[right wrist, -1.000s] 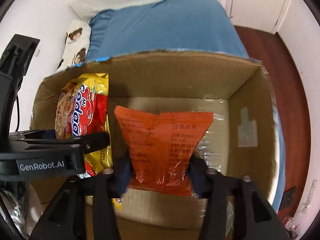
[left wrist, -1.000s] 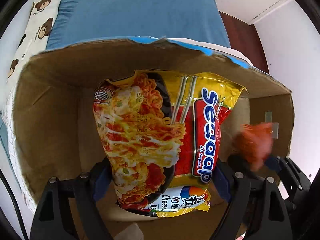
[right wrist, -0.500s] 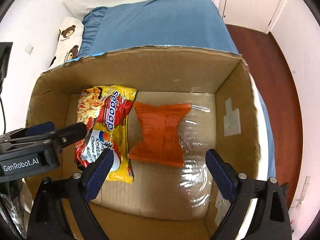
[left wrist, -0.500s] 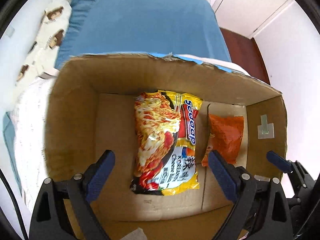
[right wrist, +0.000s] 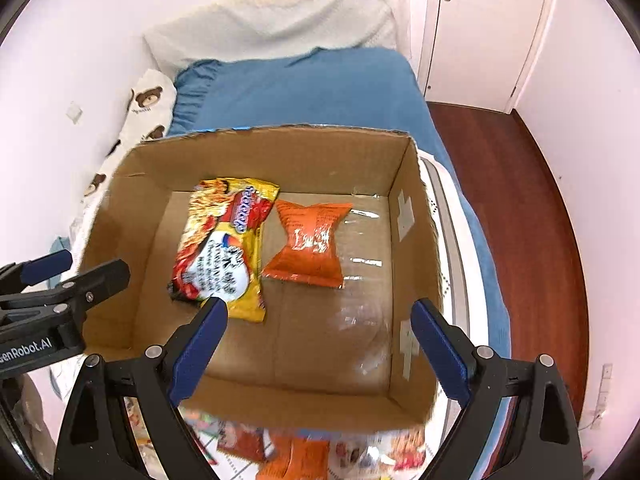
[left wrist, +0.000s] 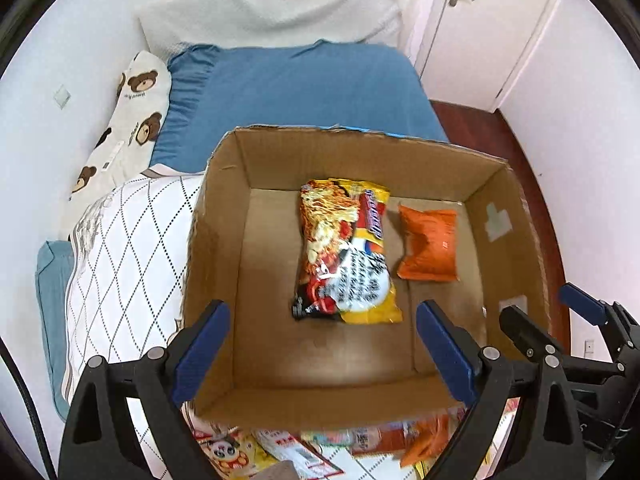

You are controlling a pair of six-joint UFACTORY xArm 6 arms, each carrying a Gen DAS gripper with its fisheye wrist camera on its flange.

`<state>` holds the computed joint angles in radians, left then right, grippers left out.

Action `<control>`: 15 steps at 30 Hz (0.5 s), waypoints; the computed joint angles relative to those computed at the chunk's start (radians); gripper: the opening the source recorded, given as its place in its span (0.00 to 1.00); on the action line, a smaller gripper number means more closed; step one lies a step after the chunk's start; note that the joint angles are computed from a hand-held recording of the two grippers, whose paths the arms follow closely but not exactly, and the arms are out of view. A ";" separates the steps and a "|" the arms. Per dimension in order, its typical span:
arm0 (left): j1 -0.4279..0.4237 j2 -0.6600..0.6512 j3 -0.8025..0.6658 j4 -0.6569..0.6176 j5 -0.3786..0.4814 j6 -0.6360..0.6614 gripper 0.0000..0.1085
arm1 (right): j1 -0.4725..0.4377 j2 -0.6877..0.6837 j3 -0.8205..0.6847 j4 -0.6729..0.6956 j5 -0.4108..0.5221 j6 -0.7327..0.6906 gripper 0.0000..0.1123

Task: Organize snacks
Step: 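Grasp the white bread pack with left tool while right tool grasps yellow cracker bag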

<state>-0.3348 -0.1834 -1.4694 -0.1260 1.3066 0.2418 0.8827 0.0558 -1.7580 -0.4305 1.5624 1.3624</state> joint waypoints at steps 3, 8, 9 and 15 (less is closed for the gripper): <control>0.013 -0.070 0.042 -0.019 -0.014 0.026 0.88 | 0.050 -0.004 -0.026 -0.028 0.029 0.034 0.85; 0.044 -0.160 0.089 -0.047 -0.011 0.054 0.88 | 0.128 -0.024 -0.038 -0.062 0.035 0.105 0.85; 0.056 -0.178 0.098 -0.059 -0.002 0.061 0.88 | 0.144 -0.032 -0.028 -0.066 0.024 0.123 0.85; 0.134 -0.320 0.218 -0.070 0.011 0.125 0.88 | 0.230 -0.099 0.096 -0.036 -0.034 0.260 0.58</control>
